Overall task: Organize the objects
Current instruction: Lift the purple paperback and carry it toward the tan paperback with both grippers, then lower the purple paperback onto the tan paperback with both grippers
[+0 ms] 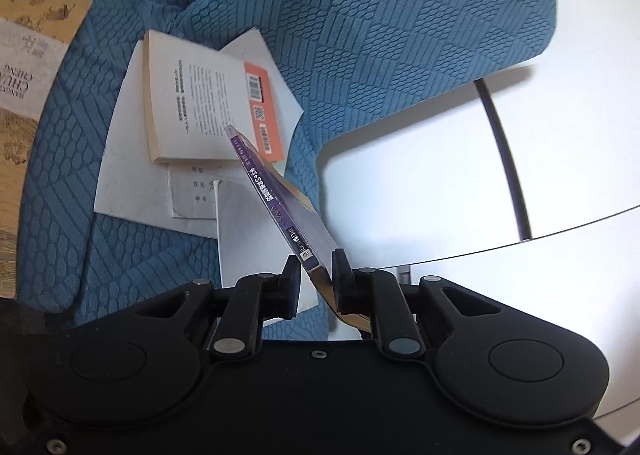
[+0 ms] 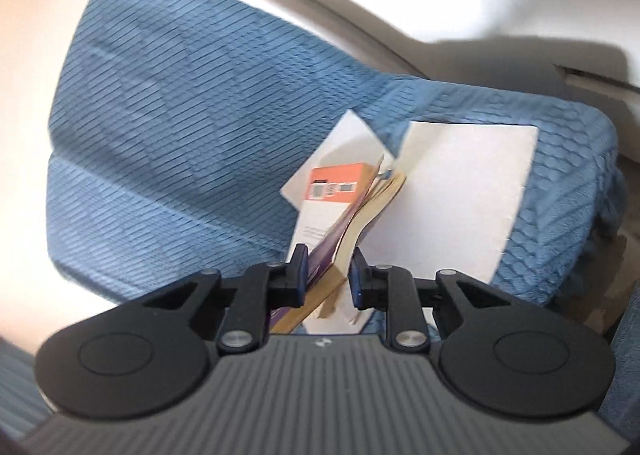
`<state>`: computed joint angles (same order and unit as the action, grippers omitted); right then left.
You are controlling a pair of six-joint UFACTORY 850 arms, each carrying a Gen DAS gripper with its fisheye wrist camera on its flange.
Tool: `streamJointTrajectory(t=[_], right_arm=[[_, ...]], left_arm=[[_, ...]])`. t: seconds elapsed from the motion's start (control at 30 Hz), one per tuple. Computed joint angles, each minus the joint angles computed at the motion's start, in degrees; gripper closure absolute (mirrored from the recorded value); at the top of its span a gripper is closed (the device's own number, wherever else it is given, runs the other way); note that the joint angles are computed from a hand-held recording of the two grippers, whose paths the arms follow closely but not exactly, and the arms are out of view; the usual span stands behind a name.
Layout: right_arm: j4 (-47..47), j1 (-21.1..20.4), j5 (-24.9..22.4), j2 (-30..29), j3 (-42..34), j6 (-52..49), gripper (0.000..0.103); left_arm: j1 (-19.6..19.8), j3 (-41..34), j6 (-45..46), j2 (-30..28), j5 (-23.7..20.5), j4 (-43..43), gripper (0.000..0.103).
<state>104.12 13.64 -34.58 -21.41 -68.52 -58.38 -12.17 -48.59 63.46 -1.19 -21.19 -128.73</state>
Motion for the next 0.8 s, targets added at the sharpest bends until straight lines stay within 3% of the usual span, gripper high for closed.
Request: streamJointTrajectory(t=[0.27, 0.5, 0.8], right_arm=[[-3.6, 2.1, 0.3, 3.7, -1.0, 1.7, 0.078], [-7.9, 4.8, 0.6, 5.4, -3.0, 5.5, 0.079], [-14.0, 9.5, -0.1, 5.4, -7.1, 9.9, 0.078]], left_arm=[[1.5, 2.8, -2.3, 7.7, 1.6, 2.9, 0.087], [5.7, 4.6, -14.6, 14.5, 2.1, 16.6, 0.087], [14.1, 7.8, -26.4, 23.3, -0.7, 32.3, 0.086]])
